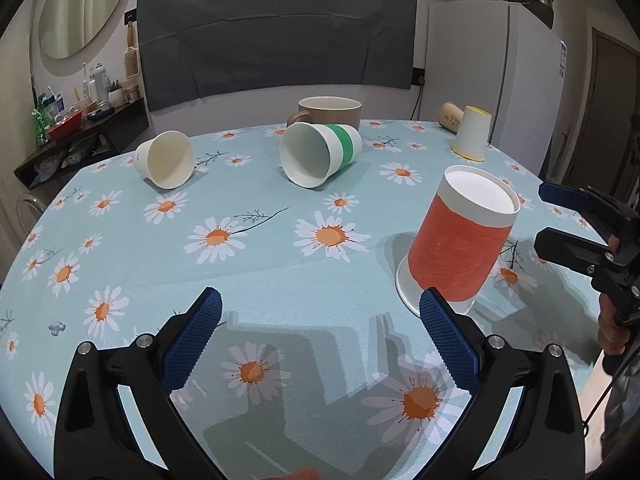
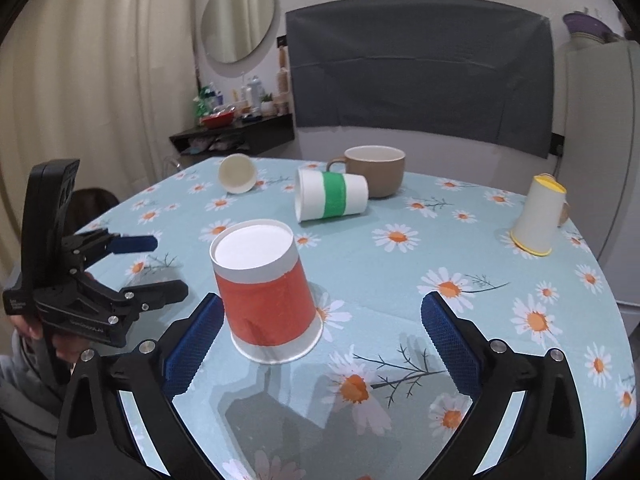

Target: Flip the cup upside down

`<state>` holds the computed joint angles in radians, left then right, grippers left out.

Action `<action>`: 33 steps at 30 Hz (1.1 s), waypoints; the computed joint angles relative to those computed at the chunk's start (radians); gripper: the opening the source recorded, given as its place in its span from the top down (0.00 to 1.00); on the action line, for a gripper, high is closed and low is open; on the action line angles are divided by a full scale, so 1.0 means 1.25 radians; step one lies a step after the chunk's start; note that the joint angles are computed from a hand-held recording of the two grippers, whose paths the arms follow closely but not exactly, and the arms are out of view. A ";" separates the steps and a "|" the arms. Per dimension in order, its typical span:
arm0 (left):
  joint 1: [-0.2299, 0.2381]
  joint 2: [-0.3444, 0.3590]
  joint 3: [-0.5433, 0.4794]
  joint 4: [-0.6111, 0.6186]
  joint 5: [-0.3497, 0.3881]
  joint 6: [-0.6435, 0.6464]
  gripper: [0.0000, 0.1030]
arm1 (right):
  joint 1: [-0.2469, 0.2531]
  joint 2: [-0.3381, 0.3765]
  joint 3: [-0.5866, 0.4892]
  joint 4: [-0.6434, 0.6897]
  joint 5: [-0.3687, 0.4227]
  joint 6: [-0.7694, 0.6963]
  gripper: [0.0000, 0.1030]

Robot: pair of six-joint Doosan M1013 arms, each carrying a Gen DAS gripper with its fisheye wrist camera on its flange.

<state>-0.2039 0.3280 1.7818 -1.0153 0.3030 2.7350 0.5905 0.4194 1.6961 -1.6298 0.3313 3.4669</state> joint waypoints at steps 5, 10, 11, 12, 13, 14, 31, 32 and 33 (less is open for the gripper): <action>0.002 0.005 0.001 -0.004 -0.011 -0.036 0.06 | 0.004 0.002 0.022 -0.103 0.024 0.190 0.08; -0.004 0.007 0.009 0.023 -0.045 -0.059 0.06 | 0.018 0.009 0.018 -0.036 0.083 0.160 0.08; -0.004 0.006 0.012 0.005 -0.050 -0.040 0.06 | 0.020 0.010 0.019 -0.049 0.095 0.174 0.08; -0.005 0.005 0.016 -0.031 -0.059 -0.004 0.06 | 0.023 0.012 0.017 -0.042 0.108 0.169 0.08; -0.006 0.004 0.019 -0.047 -0.066 0.014 0.06 | 0.025 0.014 0.014 -0.026 0.120 0.156 0.08; -0.007 0.003 0.021 -0.057 -0.069 0.025 0.06 | 0.026 0.015 0.014 -0.022 0.126 0.154 0.08; -0.016 -0.003 0.032 -0.066 -0.100 0.052 0.06 | 0.046 0.029 0.001 -0.010 0.173 0.079 0.08; -0.016 -0.003 0.032 -0.063 -0.098 0.048 0.06 | 0.046 0.029 0.001 -0.009 0.172 0.076 0.08; -0.016 -0.003 0.032 -0.059 -0.098 0.042 0.06 | 0.046 0.029 0.000 -0.007 0.171 0.074 0.08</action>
